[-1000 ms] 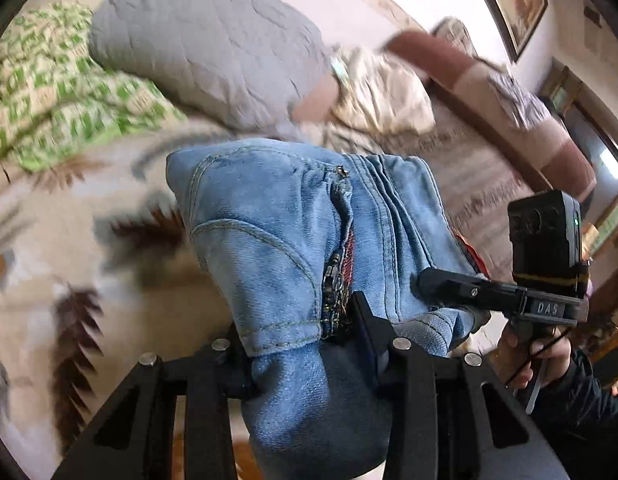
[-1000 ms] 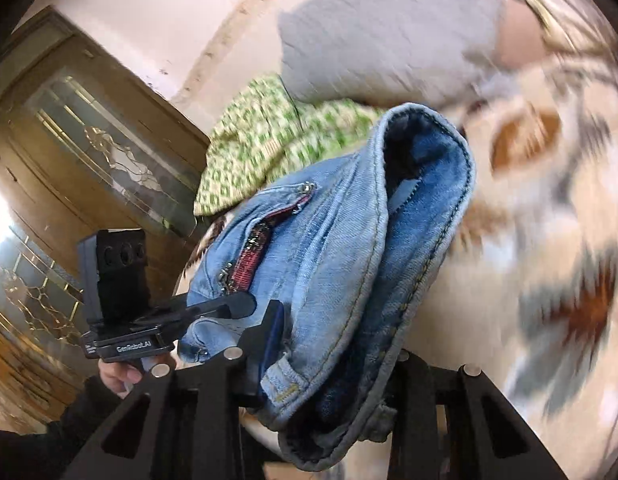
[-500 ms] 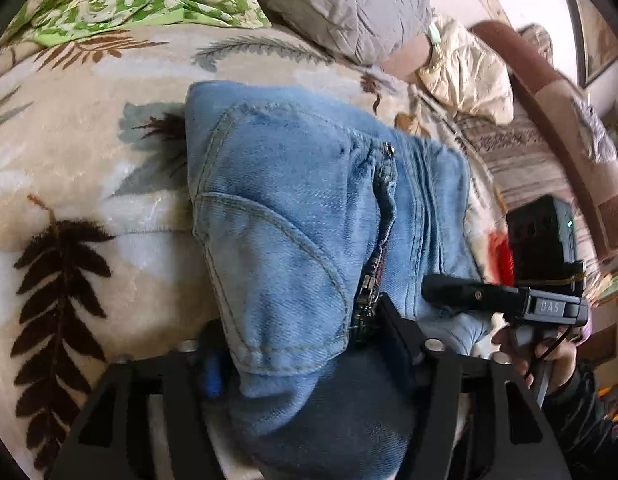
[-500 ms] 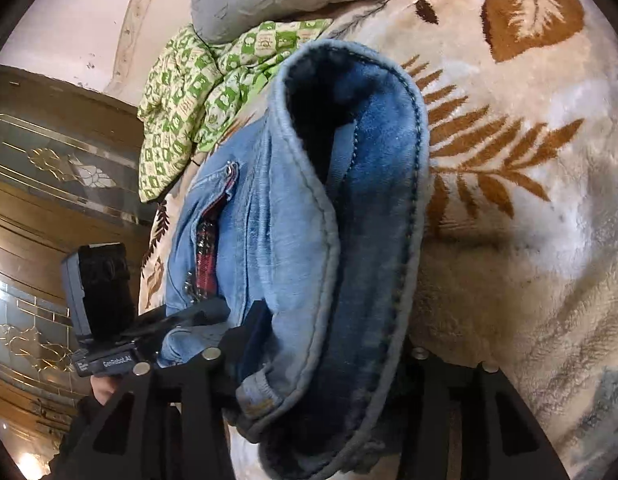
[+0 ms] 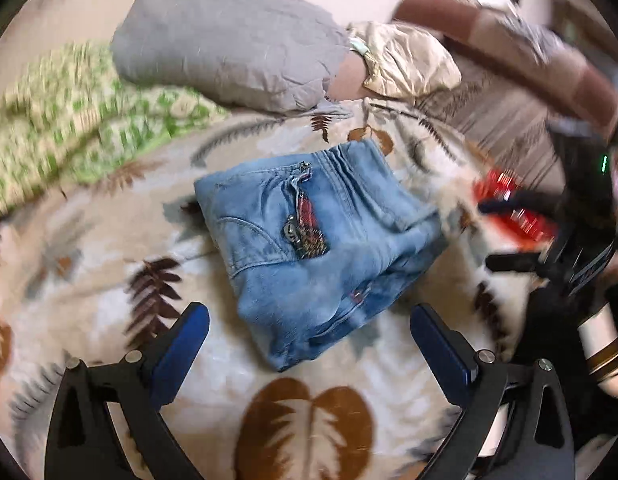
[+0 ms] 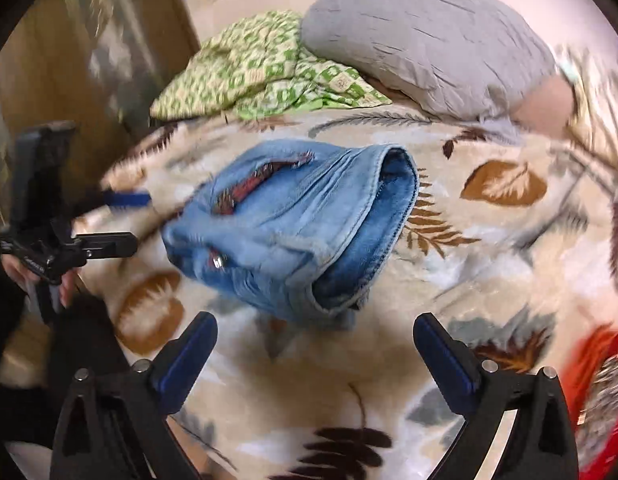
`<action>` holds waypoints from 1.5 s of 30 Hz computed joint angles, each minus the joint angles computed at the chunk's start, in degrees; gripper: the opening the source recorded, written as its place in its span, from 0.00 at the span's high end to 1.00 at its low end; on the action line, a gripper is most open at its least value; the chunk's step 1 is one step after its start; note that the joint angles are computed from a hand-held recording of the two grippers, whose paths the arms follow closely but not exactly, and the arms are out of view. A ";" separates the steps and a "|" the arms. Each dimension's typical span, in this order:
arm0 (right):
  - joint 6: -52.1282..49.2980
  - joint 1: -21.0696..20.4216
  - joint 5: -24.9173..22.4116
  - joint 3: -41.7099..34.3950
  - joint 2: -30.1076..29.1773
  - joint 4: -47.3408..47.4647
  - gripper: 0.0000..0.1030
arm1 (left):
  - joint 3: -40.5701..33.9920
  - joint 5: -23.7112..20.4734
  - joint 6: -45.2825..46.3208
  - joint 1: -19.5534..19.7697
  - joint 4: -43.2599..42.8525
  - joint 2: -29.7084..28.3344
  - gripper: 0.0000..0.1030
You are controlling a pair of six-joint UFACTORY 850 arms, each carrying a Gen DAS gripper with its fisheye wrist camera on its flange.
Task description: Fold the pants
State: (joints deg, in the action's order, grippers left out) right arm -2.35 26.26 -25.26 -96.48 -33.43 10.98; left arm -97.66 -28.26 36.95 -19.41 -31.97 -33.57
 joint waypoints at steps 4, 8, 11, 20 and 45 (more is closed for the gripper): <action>-5.63 -0.32 1.79 2.53 1.25 1.03 0.06 | 1.96 3.87 -2.88 -1.01 5.56 0.25 0.03; -9.37 -0.43 -4.62 -1.82 -2.38 4.26 0.40 | -1.06 1.07 -8.62 -1.31 11.36 -2.64 0.15; -6.09 0.07 -4.49 -2.38 -3.30 -0.41 0.41 | -3.49 -1.35 -8.10 -0.82 9.02 -4.67 0.37; -5.57 0.51 -4.61 -5.25 -5.41 -4.43 0.58 | -6.35 -4.62 -12.61 -1.71 14.97 -7.01 0.52; -4.57 -2.33 2.49 4.27 2.11 5.02 0.39 | 3.56 3.74 -4.72 0.19 6.04 2.45 0.24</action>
State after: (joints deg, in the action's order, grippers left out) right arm -6.91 23.94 -22.77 -92.21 -31.31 16.01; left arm -94.10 -24.52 32.23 -19.22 -25.93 -31.13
